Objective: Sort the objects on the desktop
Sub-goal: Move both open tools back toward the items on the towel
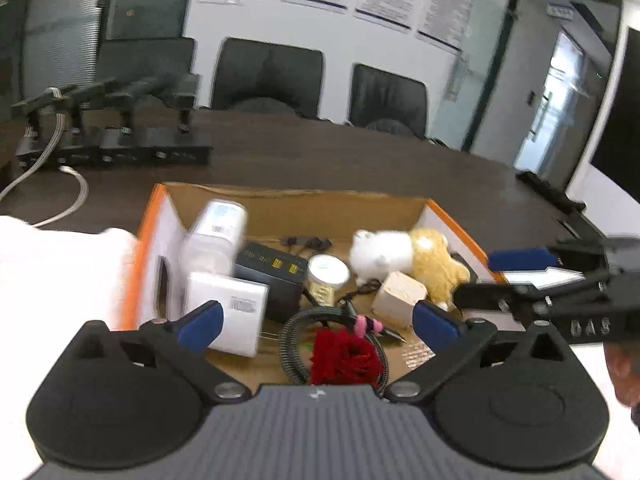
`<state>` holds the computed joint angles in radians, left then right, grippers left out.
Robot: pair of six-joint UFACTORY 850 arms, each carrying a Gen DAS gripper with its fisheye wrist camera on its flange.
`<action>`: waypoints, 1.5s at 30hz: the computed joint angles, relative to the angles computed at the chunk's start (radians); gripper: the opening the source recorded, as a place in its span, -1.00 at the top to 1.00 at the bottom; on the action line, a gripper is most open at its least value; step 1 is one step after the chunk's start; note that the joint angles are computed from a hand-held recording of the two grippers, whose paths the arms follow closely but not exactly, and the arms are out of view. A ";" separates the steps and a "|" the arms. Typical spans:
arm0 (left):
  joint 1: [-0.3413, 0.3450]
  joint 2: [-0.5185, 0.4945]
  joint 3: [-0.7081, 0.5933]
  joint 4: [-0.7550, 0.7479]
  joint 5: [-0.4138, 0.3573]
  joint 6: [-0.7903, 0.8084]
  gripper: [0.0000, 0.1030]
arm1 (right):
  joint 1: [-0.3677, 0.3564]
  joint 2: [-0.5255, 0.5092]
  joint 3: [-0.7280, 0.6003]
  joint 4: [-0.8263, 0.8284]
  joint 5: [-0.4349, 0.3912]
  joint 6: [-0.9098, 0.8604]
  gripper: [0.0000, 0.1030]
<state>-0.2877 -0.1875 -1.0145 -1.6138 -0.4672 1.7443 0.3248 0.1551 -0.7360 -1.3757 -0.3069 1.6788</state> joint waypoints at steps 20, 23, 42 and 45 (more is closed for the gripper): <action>0.149 0.584 0.602 -0.276 -0.048 0.400 -1.00 | 0.621 0.290 0.305 -0.026 -0.503 0.480 -0.82; 0.181 0.651 0.681 -0.200 -0.043 0.307 -1.00 | 0.772 0.248 0.330 0.006 -0.628 0.606 -0.84; 0.193 0.742 0.826 -0.267 0.057 0.436 -1.00 | 1.014 -0.019 0.273 0.140 -0.802 0.841 -0.84; 0.224 0.745 0.831 -0.231 0.013 0.397 -1.00 | 1.029 0.006 0.301 0.105 -0.785 0.916 -0.84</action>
